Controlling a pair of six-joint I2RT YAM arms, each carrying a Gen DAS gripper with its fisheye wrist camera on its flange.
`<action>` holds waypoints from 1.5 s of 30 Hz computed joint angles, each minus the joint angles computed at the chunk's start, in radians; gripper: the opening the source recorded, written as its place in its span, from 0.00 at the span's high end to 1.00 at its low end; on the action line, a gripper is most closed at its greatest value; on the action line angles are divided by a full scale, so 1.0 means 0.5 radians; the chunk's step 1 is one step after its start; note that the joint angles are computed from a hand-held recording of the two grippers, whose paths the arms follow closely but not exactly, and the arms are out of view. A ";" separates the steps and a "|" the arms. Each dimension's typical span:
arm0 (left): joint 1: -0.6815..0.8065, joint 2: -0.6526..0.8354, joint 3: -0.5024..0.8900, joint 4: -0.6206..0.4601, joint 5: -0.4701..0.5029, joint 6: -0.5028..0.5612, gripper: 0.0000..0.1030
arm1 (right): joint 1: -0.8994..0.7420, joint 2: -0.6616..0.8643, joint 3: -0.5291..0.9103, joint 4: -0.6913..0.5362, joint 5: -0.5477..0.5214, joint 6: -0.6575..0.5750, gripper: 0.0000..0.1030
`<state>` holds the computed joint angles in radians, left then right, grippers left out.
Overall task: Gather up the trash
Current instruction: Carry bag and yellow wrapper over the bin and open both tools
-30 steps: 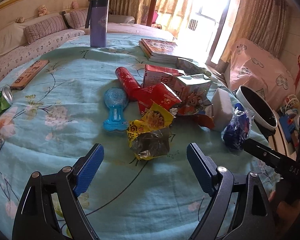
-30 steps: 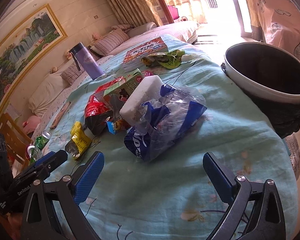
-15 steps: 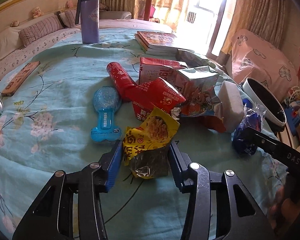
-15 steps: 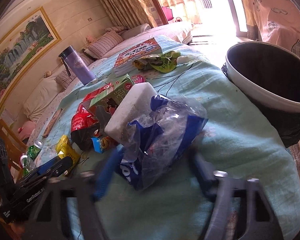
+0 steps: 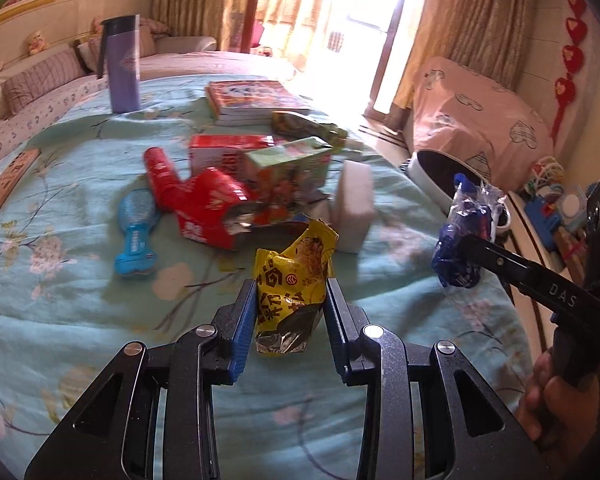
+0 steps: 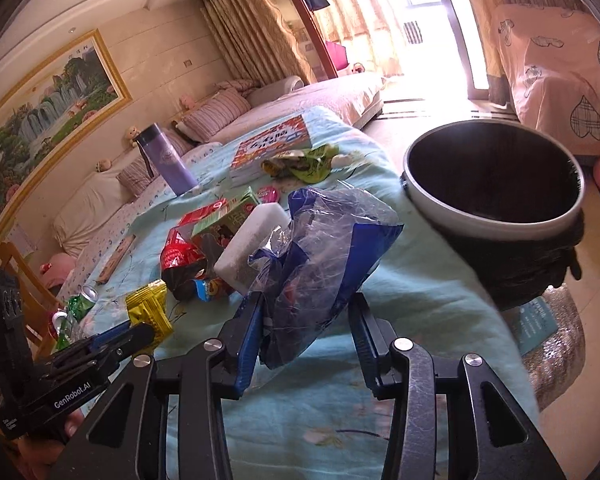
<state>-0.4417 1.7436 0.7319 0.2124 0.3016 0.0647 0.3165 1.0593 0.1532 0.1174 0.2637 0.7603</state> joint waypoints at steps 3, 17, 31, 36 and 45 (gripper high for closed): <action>-0.096 -0.022 0.004 -0.021 -0.026 -0.015 0.69 | -0.066 -0.203 -0.036 -0.166 -0.007 -0.035 0.58; -0.499 0.036 0.238 -0.122 -0.125 -0.130 0.69 | -0.710 -1.028 -0.093 -0.870 -0.280 -0.404 0.58; -0.733 0.258 0.710 -0.289 -0.217 -0.192 0.69 | -1.655 -0.730 0.043 -0.749 -0.824 -1.058 0.57; -0.791 0.409 0.945 -0.389 -0.232 -0.210 0.69 | -1.869 -0.490 0.105 -0.615 -0.952 -1.222 0.57; -0.871 0.689 1.362 -0.558 -0.278 -0.209 0.68 | -2.045 -0.034 0.251 -0.385 -1.024 -1.410 0.55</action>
